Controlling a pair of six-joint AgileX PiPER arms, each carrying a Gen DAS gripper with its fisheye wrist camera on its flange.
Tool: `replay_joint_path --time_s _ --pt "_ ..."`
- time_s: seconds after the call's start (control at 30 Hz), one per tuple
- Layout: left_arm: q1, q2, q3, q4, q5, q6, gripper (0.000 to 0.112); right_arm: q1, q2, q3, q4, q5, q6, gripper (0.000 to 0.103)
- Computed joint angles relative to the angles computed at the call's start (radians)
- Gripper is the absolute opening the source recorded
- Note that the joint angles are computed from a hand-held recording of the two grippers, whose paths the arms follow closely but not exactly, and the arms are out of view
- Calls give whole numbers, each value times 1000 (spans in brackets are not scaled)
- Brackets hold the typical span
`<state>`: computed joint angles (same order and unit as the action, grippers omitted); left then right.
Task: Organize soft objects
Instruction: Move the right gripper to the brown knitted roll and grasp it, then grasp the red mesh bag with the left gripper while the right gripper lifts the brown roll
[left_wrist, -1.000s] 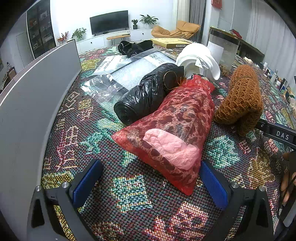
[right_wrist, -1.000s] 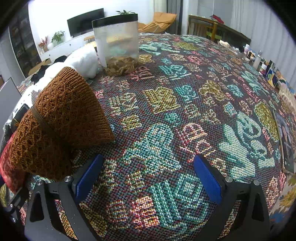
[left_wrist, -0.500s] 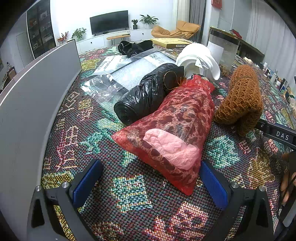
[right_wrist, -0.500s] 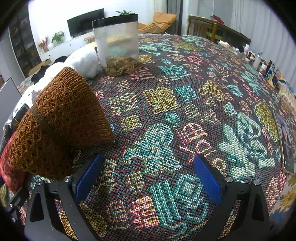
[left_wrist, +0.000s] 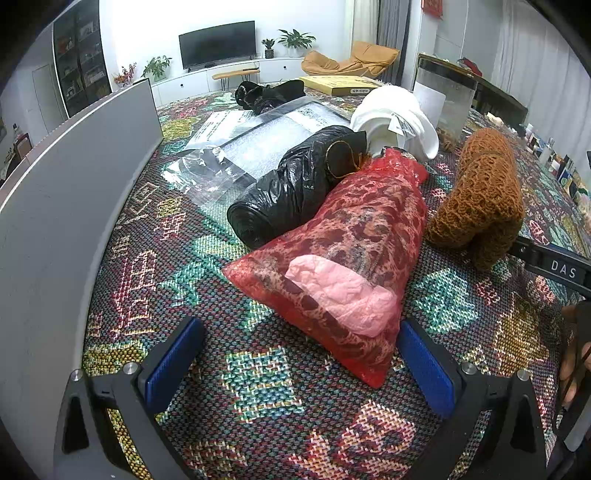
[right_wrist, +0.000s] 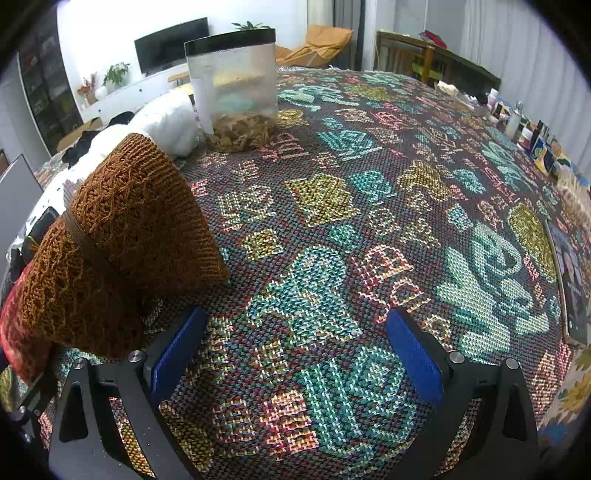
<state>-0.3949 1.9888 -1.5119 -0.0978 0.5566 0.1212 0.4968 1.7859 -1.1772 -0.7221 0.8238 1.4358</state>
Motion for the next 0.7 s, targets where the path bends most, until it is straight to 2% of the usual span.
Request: replay_joint_path --time_s 0.1,0.13,0.23,0.3,0.4,0.43,0.47,0.5,0.53,0.57,0.7 --pt "-4 -16 -7 8 60 27 103 1 -1 1 0 0 2 100" --pt "-7 -31 4 17 58 26 103 1 0 0 -1 1 2 100" --pt "-22 -83 38 41 3 21 103 1 0 1 -1 1 2 100" --pt "-53 -91 26 105 -39 -11 103 1 -1 1 -1 0 3 100" --pt "-95 -30 -63 201 -24 -50 100 2 -1 2 -2 0 4 100" --pt "-104 2 -103 224 5 -63 82 1 -1 2 -2 -1 4 100" --pt "-110 48 -169 238 73 -77 68 2 -1 2 -3 0 5 100" --pt "-104 75 -213 212 115 -62 42 2 -1 2 -3 -1 4 100" --pt "-90 84 -230 147 148 -41 39 1 -1 2 -3 -1 4 100" --pt "-73 66 -207 92 144 -28 38 0 1 0 -2 -1 2 100" --pt "-25 -70 -41 6 172 3 37 2 0 2 -3 0 5 100"
